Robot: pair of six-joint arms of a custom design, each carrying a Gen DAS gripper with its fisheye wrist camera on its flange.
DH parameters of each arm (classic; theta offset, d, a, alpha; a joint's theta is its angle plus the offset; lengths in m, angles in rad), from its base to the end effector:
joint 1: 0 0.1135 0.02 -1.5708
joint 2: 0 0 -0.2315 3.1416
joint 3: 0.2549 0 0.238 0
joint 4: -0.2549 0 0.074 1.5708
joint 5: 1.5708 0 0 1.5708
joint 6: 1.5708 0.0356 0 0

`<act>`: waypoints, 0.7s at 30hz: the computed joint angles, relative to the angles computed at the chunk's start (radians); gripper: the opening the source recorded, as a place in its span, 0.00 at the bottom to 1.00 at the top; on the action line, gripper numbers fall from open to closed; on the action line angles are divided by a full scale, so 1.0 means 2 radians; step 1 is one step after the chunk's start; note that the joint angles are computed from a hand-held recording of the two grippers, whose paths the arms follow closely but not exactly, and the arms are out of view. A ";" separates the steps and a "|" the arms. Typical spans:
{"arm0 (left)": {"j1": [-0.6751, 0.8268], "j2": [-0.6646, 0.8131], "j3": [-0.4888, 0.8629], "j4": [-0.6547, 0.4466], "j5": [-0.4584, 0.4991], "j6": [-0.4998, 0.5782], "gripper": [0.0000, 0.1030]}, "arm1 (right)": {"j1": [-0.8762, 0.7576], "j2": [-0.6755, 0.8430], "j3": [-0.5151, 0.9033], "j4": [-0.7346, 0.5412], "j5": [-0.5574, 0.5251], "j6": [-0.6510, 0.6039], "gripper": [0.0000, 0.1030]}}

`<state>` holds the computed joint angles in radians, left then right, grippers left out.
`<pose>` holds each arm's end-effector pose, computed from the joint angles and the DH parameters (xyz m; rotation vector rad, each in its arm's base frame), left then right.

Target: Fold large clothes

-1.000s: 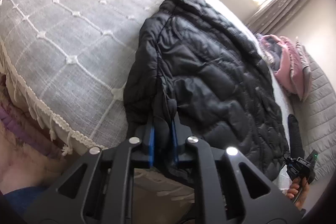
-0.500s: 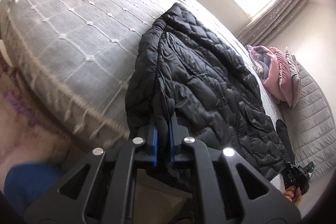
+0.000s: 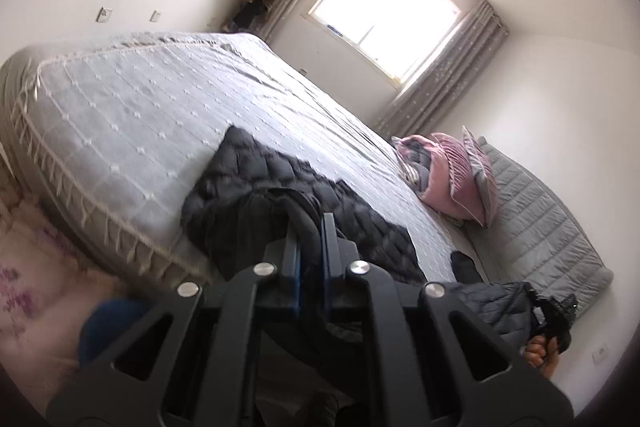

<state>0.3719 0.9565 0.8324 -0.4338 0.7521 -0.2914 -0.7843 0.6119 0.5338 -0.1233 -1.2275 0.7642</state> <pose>0.2020 0.0527 0.2808 -0.2369 2.0324 -0.7439 0.1292 -0.0815 0.2711 0.4369 1.6949 1.0564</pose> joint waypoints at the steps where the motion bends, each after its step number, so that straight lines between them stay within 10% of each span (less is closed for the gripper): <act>1: -0.010 0.025 0.016 0.017 -0.009 -0.010 0.09 | 0.022 0.020 0.013 0.017 0.023 0.008 0.05; 7: -0.100 0.248 0.186 0.085 -0.097 -0.018 0.13 | 0.171 0.279 0.147 0.166 0.174 0.030 0.08; 10: -0.120 0.401 0.311 0.064 -0.112 -0.049 0.24 | 0.219 0.435 0.262 0.116 0.264 0.025 0.16; 13: -0.131 0.441 0.342 0.060 -0.163 -0.035 0.44 | 0.243 0.510 0.323 0.061 0.327 0.002 0.19; 15: -0.127 0.423 0.300 0.121 -0.193 -0.036 0.77 | 0.245 0.527 0.308 0.095 0.336 -0.007 0.22; 17: -0.110 0.439 0.310 0.116 -0.181 -0.039 0.78 | 0.236 0.542 0.311 0.082 0.341 -0.014 0.32; 19: -0.099 0.466 0.338 0.090 -0.162 -0.043 0.78 | 0.228 0.549 0.312 0.084 0.355 -0.007 0.69; 21: -0.098 0.508 0.386 0.042 -0.165 -0.033 0.78 | 0.223 0.545 0.304 0.103 0.374 -0.005 0.75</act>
<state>0.1757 1.9723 1.6049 -0.3503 0.4222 -0.3567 -0.3376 1.7012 1.1427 0.0828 -0.4790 0.7541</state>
